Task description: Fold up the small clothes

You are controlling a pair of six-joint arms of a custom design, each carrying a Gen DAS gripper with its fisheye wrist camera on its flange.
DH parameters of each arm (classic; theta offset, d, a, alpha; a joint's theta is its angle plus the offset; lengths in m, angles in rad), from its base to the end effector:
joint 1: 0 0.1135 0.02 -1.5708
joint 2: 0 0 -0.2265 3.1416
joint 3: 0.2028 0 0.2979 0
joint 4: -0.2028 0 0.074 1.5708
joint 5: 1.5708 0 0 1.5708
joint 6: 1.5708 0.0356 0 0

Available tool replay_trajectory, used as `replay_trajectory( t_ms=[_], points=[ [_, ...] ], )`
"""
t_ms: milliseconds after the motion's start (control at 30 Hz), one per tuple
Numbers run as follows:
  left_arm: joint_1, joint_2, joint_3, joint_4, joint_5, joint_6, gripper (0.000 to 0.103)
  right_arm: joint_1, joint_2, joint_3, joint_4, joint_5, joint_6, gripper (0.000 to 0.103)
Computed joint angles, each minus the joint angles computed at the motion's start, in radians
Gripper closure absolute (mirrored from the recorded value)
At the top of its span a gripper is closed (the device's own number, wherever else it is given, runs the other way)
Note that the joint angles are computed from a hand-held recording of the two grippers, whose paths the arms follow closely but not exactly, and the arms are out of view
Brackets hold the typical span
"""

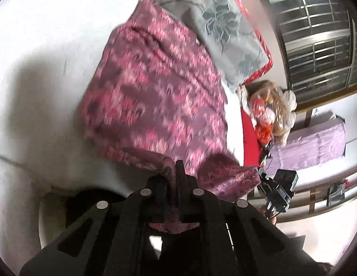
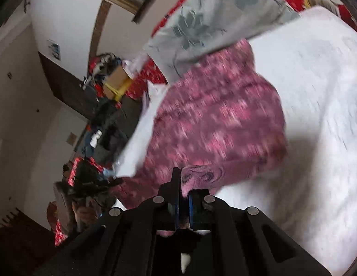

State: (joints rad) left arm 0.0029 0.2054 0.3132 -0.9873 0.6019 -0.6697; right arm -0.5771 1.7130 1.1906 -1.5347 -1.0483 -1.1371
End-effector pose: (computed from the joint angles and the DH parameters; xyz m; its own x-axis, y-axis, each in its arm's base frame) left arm 0.1478 -0.0197 0.1711 -0.8266 -0.5141 -0.2291 -0.1971 0.6457 -0.7377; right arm 0.2616 -0.1335 0.1630 -0.8664 0.0237 -0.4988 -0.4152 0.5206 0.7460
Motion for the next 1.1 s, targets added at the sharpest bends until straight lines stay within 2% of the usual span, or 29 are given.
replay_trajectory(
  t_ms=[67,200,333,367,400,467,567,667,733,800,867,933,967,1033,1067,1100],
  points=[
    [0.050,0.126,0.040,0.094,0.022,0.015,0.099,0.040,0.010,0.033,0.055,-0.047,0.091,0.098],
    [0.126,0.395,0.145,0.274,0.035,0.037,0.099,0.134,0.029,0.094,0.283,-0.110,0.382,0.098],
    [0.193,0.680,0.287,0.444,0.046,0.035,0.099,0.207,0.075,0.146,0.571,-0.133,0.700,0.098],
    [0.203,0.758,0.331,0.489,0.051,0.028,0.099,0.231,0.101,0.165,0.688,-0.139,0.830,0.098],
    [0.212,0.830,0.376,0.523,0.052,0.023,0.099,0.241,0.124,0.184,0.755,-0.143,0.905,0.098],
    [0.220,0.996,0.486,0.598,0.049,0.005,0.099,0.275,0.187,0.226,0.952,-0.128,1.116,0.098],
    [0.228,1.226,0.658,0.674,0.041,-0.023,0.099,0.317,0.301,0.317,1.141,-0.088,1.334,0.098],
    [0.232,1.441,0.846,0.704,0.038,-0.062,0.099,0.357,0.457,0.457,1.313,-0.026,1.552,0.098],
    [0.225,1.575,0.975,0.691,0.009,-0.073,0.099,0.375,0.552,0.553,1.363,0.020,1.643,0.098],
    [0.218,1.723,1.120,0.653,-0.015,-0.082,0.099,0.389,0.641,0.653,1.354,0.060,1.689,0.098],
    [0.216,1.840,1.241,0.586,-0.027,-0.083,0.099,0.406,0.745,0.785,1.272,0.097,1.696,0.097],
    [0.223,1.913,1.316,0.530,-0.004,-0.095,0.099,0.420,0.849,0.952,1.103,0.147,1.652,0.093],
    [0.232,1.913,1.307,0.549,0.026,-0.112,0.099,0.418,0.865,0.980,1.084,0.131,1.646,0.093],
    [0.248,1.866,1.234,0.631,0.070,-0.129,0.097,0.405,0.819,0.904,1.179,0.095,1.673,0.090],
    [0.256,1.830,1.181,0.679,0.090,-0.139,0.093,0.393,0.784,0.847,1.252,0.072,1.696,0.089],
    [0.261,1.798,1.138,0.713,0.098,-0.154,0.082,0.382,0.754,0.796,1.316,0.056,1.716,0.079]
  ],
)
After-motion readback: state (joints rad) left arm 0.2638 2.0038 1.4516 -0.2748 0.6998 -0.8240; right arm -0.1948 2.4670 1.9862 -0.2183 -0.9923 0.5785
